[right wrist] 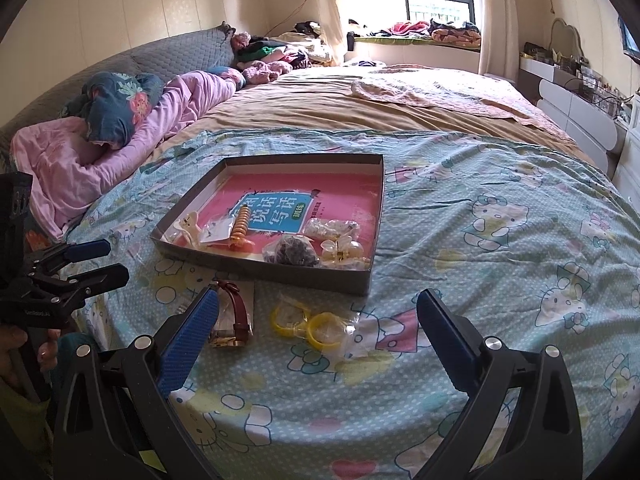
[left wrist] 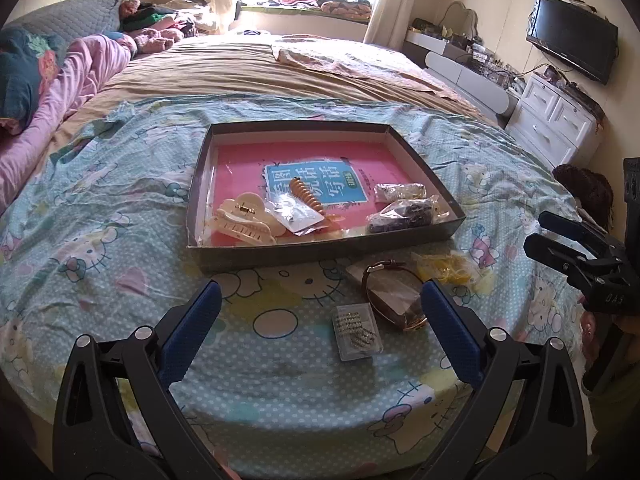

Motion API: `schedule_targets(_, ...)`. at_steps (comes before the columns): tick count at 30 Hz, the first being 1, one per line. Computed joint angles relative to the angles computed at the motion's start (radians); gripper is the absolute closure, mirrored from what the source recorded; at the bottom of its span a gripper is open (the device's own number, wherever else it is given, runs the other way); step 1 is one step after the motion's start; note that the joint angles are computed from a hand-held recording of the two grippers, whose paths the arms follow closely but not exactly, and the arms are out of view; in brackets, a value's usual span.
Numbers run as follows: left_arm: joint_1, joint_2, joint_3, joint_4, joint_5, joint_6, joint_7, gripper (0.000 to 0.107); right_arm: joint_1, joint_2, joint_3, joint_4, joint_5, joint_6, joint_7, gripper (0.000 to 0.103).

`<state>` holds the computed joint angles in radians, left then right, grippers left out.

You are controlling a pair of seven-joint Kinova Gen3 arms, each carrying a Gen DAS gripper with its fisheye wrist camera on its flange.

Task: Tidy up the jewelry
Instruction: 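Move the left tool to the clear rhinestone box while the right approaches the yellow hair tie bag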

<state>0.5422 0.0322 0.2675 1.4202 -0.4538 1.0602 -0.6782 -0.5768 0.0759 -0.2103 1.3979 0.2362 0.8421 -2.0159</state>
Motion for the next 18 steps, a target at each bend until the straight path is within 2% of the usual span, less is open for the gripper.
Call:
schedule_targets(11, 0.007, 0.05, -0.015, 0.02, 0.093, -0.037, -0.073, 0.014, 0.02, 0.028, 0.015, 0.024, -0.041, 0.005, 0.019, 0.005)
schedule_targets(13, 0.016, 0.06, -0.018, 0.018, 0.096, -0.038, -0.085, 0.022, 0.026, 0.033, 0.018, 0.03, -0.057, 0.004, 0.027, 0.005)
schedule_targets(18, 0.032, 0.086, -0.03, 0.009, 0.111, -0.026, -0.106, 0.033, 0.037, 0.041, 0.022, 0.041, -0.087, -0.001, 0.046, 0.005)
